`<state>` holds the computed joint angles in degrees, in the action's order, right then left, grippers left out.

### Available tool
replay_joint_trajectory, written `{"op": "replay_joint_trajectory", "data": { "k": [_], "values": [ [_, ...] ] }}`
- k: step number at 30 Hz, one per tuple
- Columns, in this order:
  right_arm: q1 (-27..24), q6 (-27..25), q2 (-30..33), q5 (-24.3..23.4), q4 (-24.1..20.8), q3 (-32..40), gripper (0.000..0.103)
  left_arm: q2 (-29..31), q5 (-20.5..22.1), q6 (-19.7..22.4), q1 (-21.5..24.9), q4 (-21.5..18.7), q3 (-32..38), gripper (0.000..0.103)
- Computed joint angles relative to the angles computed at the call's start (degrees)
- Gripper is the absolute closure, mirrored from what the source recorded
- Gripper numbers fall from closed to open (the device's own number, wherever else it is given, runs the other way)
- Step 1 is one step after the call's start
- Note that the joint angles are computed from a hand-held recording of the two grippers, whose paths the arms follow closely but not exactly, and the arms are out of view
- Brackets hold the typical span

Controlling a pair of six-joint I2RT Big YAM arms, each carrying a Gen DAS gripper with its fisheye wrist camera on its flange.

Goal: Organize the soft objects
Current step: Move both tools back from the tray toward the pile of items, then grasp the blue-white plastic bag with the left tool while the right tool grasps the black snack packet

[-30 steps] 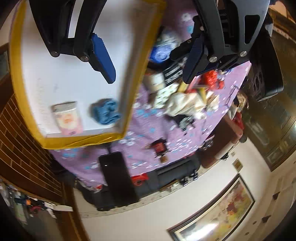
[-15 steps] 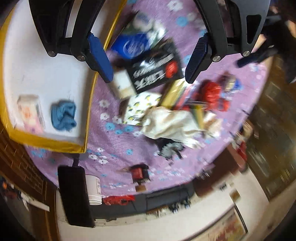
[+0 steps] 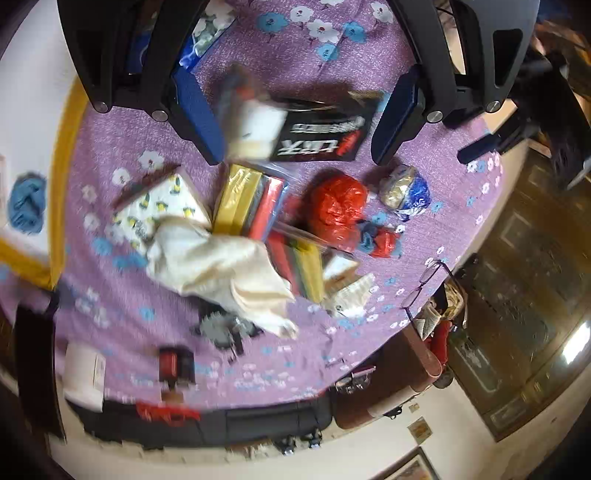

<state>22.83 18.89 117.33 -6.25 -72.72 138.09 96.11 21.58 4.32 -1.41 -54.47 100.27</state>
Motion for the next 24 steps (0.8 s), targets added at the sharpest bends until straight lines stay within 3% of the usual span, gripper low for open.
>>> {"op": "replay_joint_trajectory", "data": {
  "k": [3, 10, 14, 15, 16, 18, 21, 23, 24],
  "values": [
    [0.2, 0.9, -3.1, -1.6, 3.1, -5.7, 0.017, 0.6, -0.3, -1.0, 0.9, -0.4, 0.8, 0.030],
    [-0.1, 6.8, -11.7, -3.1, 14.7, -20.7, 0.017, 7.2, 0.6, -8.4, 0.5, -6.7, 9.5, 0.030],
    [-0.1, 7.4, -13.8, -2.9, 16.8, -23.9, 0.017, 10.8, -3.1, -10.0, -1.2, -8.4, 15.2, 0.024],
    [-0.1, 7.4, -14.1, -3.2, 17.2, -24.5, 0.017, 11.6, -5.1, -9.5, -1.9, -8.9, 16.5, 0.017],
    [-0.1, 7.4, -14.3, -3.4, 17.4, -24.8, 0.017, 12.7, -8.9, -9.1, -2.9, -8.9, 17.9, 0.016],
    [-0.2, 7.6, -14.6, -3.7, 17.8, -25.4, 0.017, 14.9, -12.6, -8.1, -3.9, -10.7, 20.7, 0.016],
    [-0.5, 7.5, -14.7, -4.6, 17.9, -25.6, 0.017, 17.7, -13.7, -8.2, -4.6, -13.0, 24.0, 0.016],
    [-0.7, 7.9, -14.0, -5.0, 17.4, -24.7, 0.017, 17.2, -13.7, -8.5, -4.7, -11.5, 22.7, 0.019],
    [-0.8, 7.8, -13.1, -5.3, 16.6, -23.4, 0.016, 16.2, -12.7, -8.0, -4.6, -9.9, 21.2, 0.032]
  ]
}}
